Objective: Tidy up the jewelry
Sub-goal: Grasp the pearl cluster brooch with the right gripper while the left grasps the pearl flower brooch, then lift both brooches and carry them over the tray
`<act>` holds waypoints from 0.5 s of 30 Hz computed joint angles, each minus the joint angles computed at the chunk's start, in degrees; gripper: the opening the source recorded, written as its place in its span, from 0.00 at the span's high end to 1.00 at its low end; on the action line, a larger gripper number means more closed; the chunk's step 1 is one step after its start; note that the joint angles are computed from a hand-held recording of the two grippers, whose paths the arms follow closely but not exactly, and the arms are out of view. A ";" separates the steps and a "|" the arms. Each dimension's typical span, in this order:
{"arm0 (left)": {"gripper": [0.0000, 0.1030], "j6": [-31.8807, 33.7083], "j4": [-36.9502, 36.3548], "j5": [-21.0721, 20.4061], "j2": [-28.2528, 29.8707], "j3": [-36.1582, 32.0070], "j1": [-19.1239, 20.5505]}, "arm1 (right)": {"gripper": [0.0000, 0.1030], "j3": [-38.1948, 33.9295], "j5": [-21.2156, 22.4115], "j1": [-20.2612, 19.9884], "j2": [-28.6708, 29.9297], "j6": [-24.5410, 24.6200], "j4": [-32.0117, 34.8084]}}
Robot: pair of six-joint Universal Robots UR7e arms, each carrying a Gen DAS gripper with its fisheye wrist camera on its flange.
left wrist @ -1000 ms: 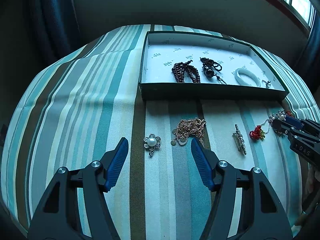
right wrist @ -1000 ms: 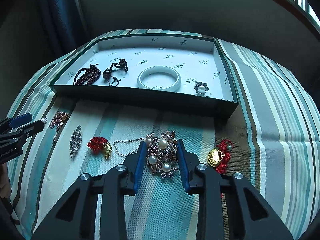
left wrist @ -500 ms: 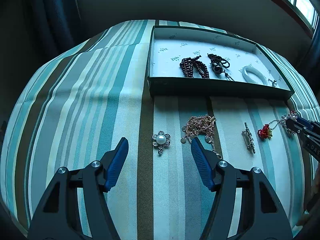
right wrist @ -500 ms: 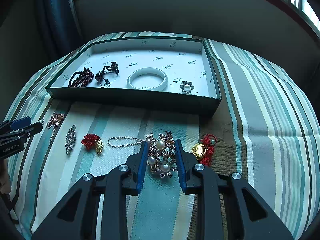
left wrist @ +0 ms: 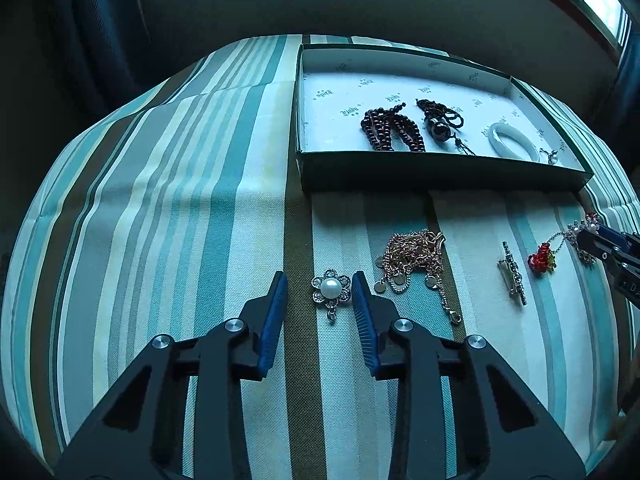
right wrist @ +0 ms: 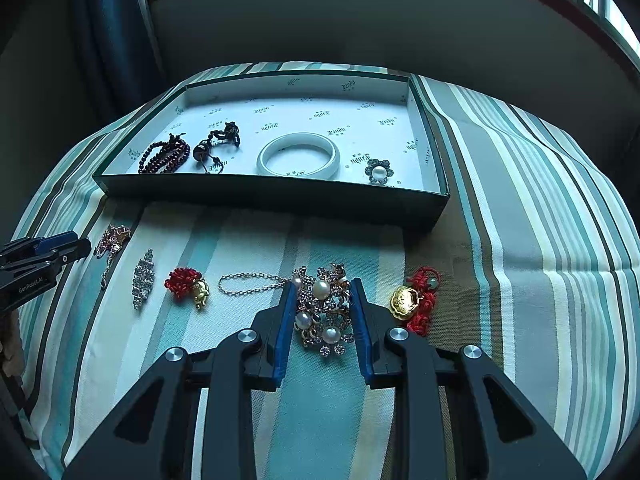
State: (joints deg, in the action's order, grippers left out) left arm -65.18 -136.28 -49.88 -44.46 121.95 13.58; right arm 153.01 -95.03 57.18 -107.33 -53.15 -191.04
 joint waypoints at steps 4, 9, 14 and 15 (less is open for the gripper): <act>0.80 1.70 -0.82 -0.01 0.58 -0.21 -0.25 | 0.73 -0.02 0.08 -0.05 -0.07 0.03 0.15; 0.81 1.28 -0.84 0.22 0.54 -0.04 -0.37 | 0.73 0.03 0.12 -0.10 -0.14 0.00 0.13; 0.81 0.33 -0.04 0.22 0.31 0.04 -0.71 | 0.73 0.05 0.59 -0.26 -0.68 0.04 0.68; 0.81 0.10 0.08 0.29 0.21 0.09 -0.81 | 0.73 0.05 0.74 -0.24 -0.82 0.16 0.83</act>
State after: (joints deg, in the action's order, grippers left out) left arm -65.08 -136.20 -49.60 -44.25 122.03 12.78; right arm 153.06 -94.29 56.93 -108.15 -52.99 -190.21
